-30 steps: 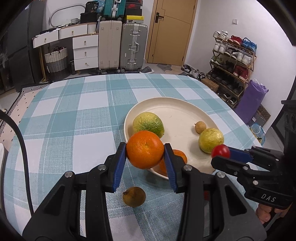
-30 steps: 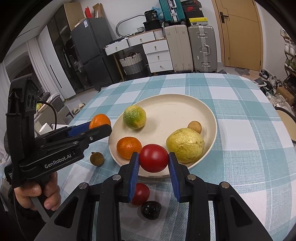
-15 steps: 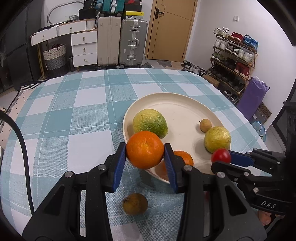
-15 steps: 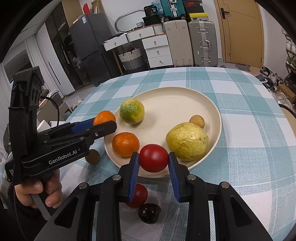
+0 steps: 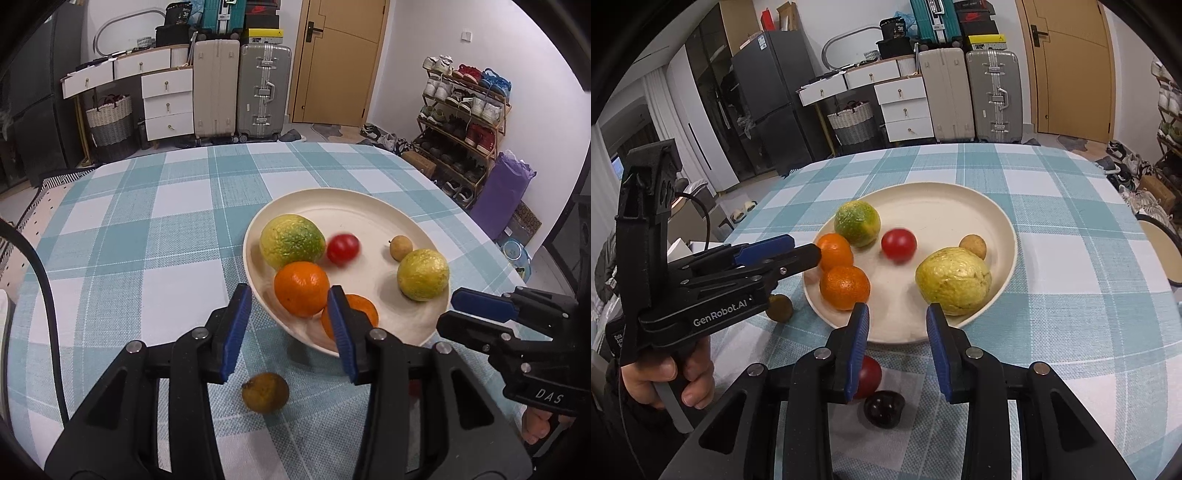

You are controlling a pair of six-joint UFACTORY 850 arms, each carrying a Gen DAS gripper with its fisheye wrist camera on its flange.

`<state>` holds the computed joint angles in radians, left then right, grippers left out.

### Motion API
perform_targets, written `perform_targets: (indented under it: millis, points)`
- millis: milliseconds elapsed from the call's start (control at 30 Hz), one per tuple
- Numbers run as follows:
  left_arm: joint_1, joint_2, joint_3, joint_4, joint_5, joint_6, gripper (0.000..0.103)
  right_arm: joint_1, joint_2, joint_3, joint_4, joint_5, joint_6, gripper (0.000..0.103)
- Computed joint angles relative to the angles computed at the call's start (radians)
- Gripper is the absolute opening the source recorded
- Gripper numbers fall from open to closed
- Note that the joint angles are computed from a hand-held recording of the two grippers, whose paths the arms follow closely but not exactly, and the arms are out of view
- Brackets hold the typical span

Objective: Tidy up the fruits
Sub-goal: 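Open the left tool over the plate while the right tool releases the tomato there, then withdraw both open tools from the plate toward the loose fruits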

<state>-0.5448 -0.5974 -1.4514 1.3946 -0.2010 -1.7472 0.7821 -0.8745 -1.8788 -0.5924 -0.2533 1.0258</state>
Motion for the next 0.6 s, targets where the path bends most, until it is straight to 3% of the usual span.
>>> perform_targets:
  millis: [133,233,367,467,600]
  points:
    - [-0.013,0.059,0.075,0.207,-0.046,-0.226,0.069,0.010,0.043,0.062,-0.196,0.004,0.198,0.053]
    - [-0.026,0.109,0.138,0.290,-0.092,-0.322,0.085,0.021,0.065,0.094,-0.307,-0.026,0.314,0.074]
    - [-0.039,0.163,0.205,0.289,-0.124,-0.340,0.088,0.027,0.099,0.149,-0.417,-0.008,0.438,0.091]
    - [-0.050,0.198,0.253,0.288,-0.152,-0.360,0.101,0.034,0.116,0.175,-0.476,-0.015,0.509,0.101]
    - [-0.055,0.233,0.305,0.308,-0.150,-0.401,0.102,0.042,0.134,0.204,-0.522,-0.023,0.572,0.103]
